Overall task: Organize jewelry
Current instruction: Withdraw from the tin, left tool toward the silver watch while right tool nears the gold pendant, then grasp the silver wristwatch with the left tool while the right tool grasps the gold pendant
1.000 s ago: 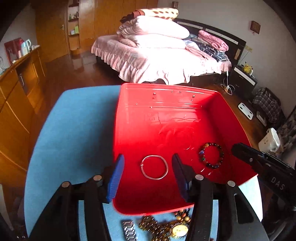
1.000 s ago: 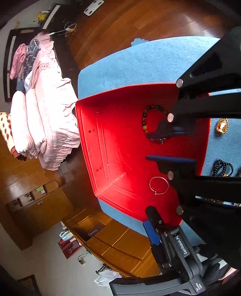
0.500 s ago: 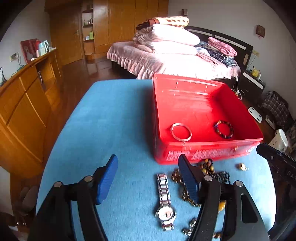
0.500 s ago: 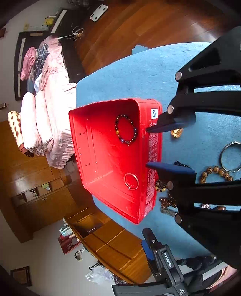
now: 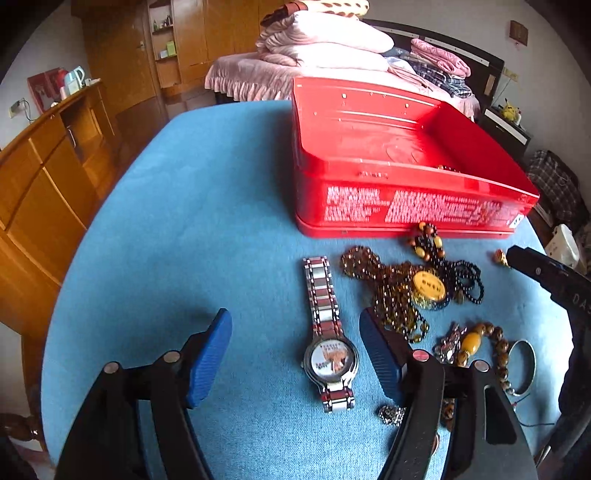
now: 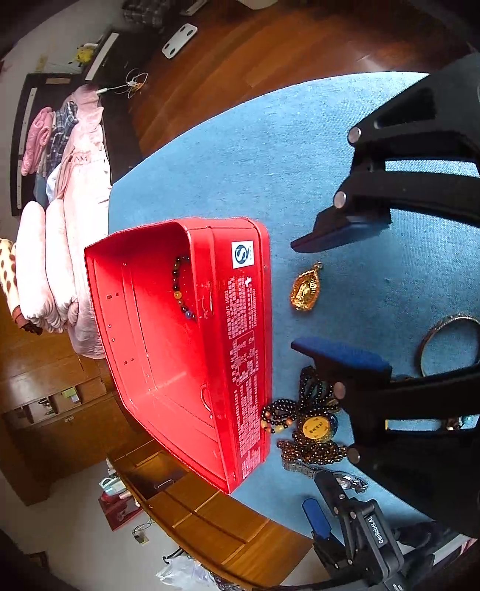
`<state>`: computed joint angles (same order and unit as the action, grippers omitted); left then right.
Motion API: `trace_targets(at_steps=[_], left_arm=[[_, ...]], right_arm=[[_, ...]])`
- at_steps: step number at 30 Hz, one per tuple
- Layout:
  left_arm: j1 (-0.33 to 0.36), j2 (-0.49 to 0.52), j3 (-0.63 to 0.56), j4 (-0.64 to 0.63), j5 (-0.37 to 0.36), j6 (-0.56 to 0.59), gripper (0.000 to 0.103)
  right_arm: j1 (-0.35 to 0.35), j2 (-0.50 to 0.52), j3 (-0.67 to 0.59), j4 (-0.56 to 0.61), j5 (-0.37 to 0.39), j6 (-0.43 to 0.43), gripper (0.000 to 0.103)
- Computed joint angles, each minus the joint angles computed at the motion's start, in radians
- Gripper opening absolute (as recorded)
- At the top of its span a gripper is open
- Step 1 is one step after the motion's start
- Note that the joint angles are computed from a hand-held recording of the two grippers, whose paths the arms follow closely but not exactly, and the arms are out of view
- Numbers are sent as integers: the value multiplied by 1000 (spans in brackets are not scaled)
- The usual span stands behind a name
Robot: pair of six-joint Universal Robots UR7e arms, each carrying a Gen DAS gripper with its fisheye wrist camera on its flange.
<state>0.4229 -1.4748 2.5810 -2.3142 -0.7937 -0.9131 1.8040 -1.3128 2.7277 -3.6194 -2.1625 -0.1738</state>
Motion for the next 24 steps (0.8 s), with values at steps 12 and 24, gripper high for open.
trace_targets(at_steps=[12,24], left_arm=[[-31,-28,36,-2,-45,11,69],[-20,-9,42,-76,-12,47,33]], right_arm=[[-15,16,-1,-12,-10,-27,47],[-10,71,-31,-20,-45,-88,46]])
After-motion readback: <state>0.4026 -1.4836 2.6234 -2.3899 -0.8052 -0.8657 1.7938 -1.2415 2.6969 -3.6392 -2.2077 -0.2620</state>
